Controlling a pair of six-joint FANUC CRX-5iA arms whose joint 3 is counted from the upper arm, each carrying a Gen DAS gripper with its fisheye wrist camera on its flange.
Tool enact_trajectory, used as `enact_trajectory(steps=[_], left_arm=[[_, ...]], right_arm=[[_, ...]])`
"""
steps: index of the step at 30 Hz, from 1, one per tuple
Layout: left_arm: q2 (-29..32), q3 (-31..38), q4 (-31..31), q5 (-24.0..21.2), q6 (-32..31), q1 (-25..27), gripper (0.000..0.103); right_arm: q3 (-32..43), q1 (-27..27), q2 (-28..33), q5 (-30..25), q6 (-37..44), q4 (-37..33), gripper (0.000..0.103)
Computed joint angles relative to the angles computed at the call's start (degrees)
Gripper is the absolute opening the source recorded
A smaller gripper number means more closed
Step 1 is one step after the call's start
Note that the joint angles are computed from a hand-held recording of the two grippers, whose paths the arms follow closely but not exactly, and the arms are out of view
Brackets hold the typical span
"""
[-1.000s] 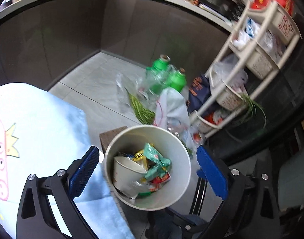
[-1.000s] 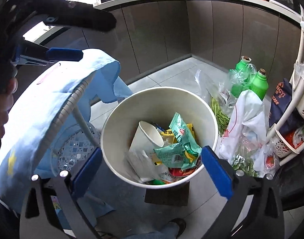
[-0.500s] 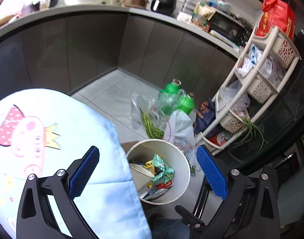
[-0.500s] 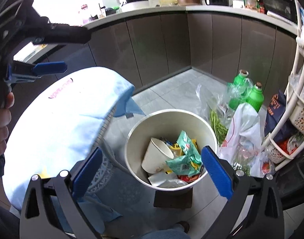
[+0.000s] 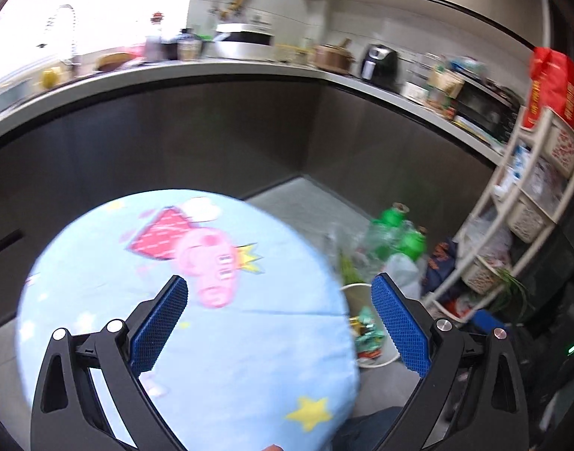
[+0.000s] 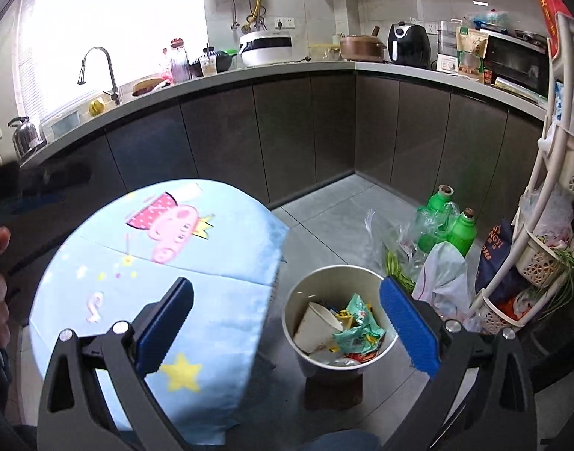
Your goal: Collect trash
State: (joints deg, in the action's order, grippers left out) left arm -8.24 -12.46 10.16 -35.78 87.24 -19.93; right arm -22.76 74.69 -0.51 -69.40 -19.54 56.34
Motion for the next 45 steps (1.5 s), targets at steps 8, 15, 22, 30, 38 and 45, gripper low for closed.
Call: enact_trajectory(steps=[8, 15, 22, 30, 38, 45], left_arm=[[-8.97, -0.66, -14.72, -10.99, 10.92, 3.31, 0.094], [-16.01, -5.54, -16.42, -15.31, 10.07, 7.74, 0.094], [-19.47, -8.1, -16.75, -17.36, 9.4, 9.76, 0.094], [-19.82, -8.57, -16.24, -17.91, 8.46, 10.34, 0.094], [-19.05, -7.96, -16.57, -18.08, 8.78, 9.65, 0.094], [-18.58, -7.62, -17.14, -18.25, 9.45, 8.97, 0.094]], right_arm=[[13.16, 3.86, 5.92, -6.84, 2.89, -5.26, 0.1], [24.66, 5.8, 14.12, -12.42, 8.66, -8.26, 0.099], [31.11, 6.93, 19.11, -15.02, 13.17, -9.32, 0.099], [33.02, 6.85, 20.49, -15.42, 14.97, -9.68, 0.099], [32.91, 6.64, 20.35, -15.39, 14.85, -9.84, 0.099], [32.29, 6.56, 19.87, -15.0, 14.75, -10.03, 0.099]])
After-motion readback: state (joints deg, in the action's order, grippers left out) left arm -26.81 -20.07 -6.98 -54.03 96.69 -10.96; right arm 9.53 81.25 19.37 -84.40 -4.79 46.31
